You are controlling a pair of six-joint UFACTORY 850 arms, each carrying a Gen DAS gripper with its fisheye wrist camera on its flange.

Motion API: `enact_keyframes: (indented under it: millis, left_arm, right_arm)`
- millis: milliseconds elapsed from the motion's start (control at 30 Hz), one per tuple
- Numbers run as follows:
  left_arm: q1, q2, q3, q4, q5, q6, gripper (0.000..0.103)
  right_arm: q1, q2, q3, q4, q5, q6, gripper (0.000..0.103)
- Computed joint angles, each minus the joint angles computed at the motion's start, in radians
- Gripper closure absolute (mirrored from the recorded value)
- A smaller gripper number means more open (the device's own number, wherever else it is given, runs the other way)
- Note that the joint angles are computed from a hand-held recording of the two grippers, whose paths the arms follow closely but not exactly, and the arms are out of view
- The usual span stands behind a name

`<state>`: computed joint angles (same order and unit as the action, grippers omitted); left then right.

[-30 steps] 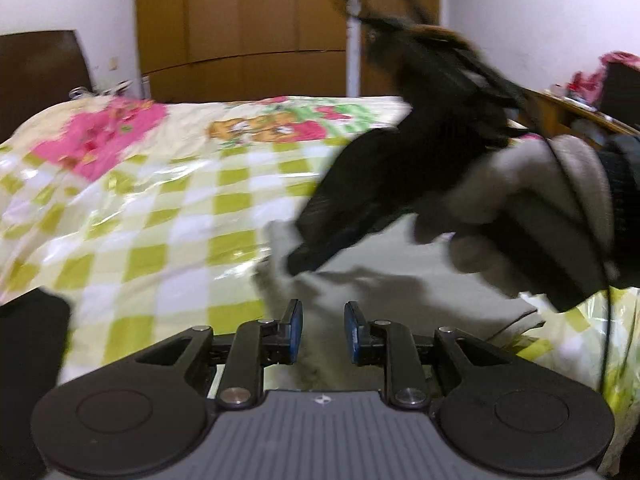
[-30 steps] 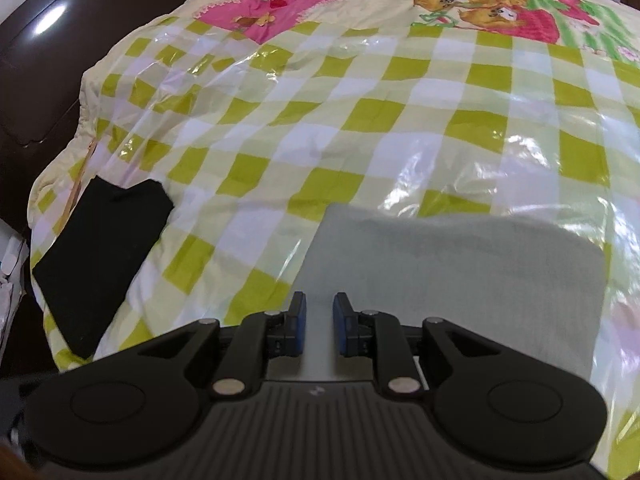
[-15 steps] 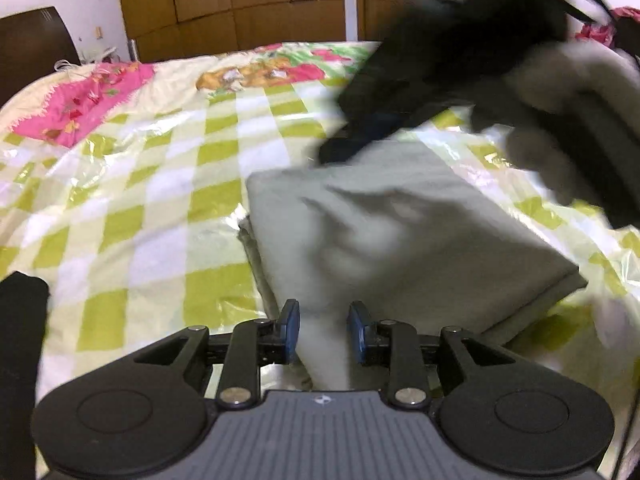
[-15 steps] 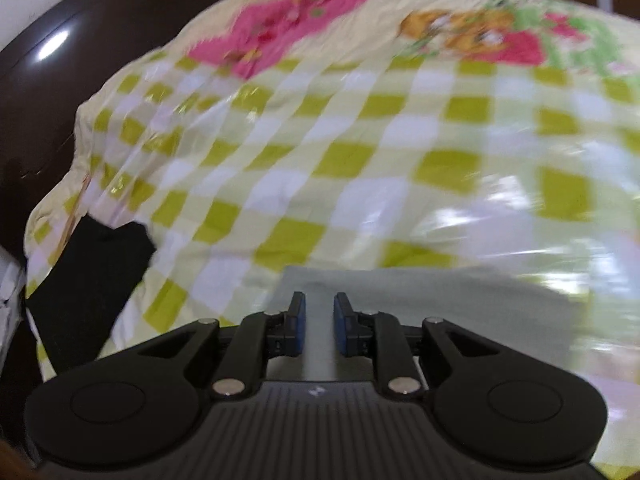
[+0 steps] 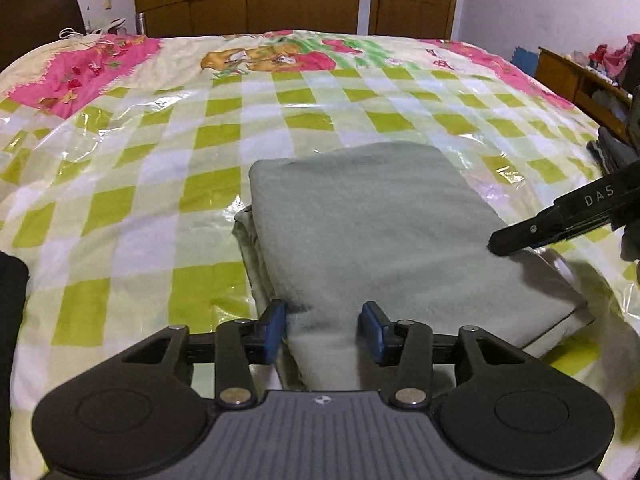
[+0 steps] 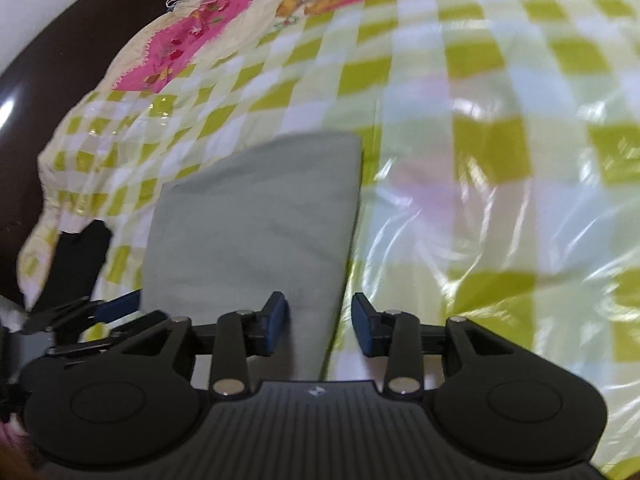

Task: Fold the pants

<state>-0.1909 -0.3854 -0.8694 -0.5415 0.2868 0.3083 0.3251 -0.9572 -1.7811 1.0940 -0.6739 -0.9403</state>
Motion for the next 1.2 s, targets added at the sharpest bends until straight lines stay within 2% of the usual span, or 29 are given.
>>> enact_keyframes:
  millis: [100,267,300,333,367,467,600,767,933,1000,1100,1200]
  left_arm:
    - [0.021,-0.015,-0.018,0.073,-0.025,-0.068,0.039]
    - [0.036,-0.027,-0.032,0.113,-0.041,-0.106,0.033]
    - [0.040,-0.036,-0.043,0.156,-0.051,-0.148,0.033]
    - [0.042,-0.046,-0.054,0.196,-0.062,-0.188,0.033]
    - [0.042,-0.055,-0.065,0.199,-0.069,-0.190,0.033]
    - [0.034,-0.071,-0.089,0.162,-0.073,-0.152,0.034]
    - [0.025,-0.092,-0.125,0.312,-0.080,-0.292,0.036]
    - [-0.018,-0.153,-0.219,0.190,-0.087,-0.103,0.037]
    - [-0.025,-0.229,-0.328,0.329,-0.123,-0.234,0.037]
    - [-0.032,-0.254,-0.365,0.267,-0.136,-0.166,0.037]
    - [-0.045,-0.278,-0.402,0.079,-0.146,0.036,0.036]
    - [-0.050,-0.279,-0.406,-0.026,-0.145,0.128,0.035]
  right_arm:
    - [-0.007,-0.051,-0.054,0.038,-0.093,0.006,0.059]
    - [-0.002,-0.113,-0.137,0.073,-0.141,0.012,0.058]
    - [-0.003,-0.124,-0.150,0.076,-0.150,0.020,0.059]
    - [-0.002,-0.132,-0.161,0.081,-0.153,0.021,0.065]
    - [0.001,-0.139,-0.172,0.084,-0.150,0.018,0.073]
    - [0.006,-0.153,-0.196,0.080,-0.148,0.035,0.087]
    - [-0.014,-0.124,-0.154,0.112,-0.125,-0.006,0.090]
    - [-0.038,-0.096,-0.126,0.100,-0.046,-0.007,0.090]
    - [-0.055,-0.105,-0.155,0.056,0.032,0.029,0.090]
    - [-0.060,-0.119,-0.180,0.024,0.054,0.060,0.090]
    - [-0.063,-0.127,-0.193,0.000,0.080,0.081,0.087]
    - [-0.067,-0.116,-0.173,-0.005,0.106,0.061,0.081]
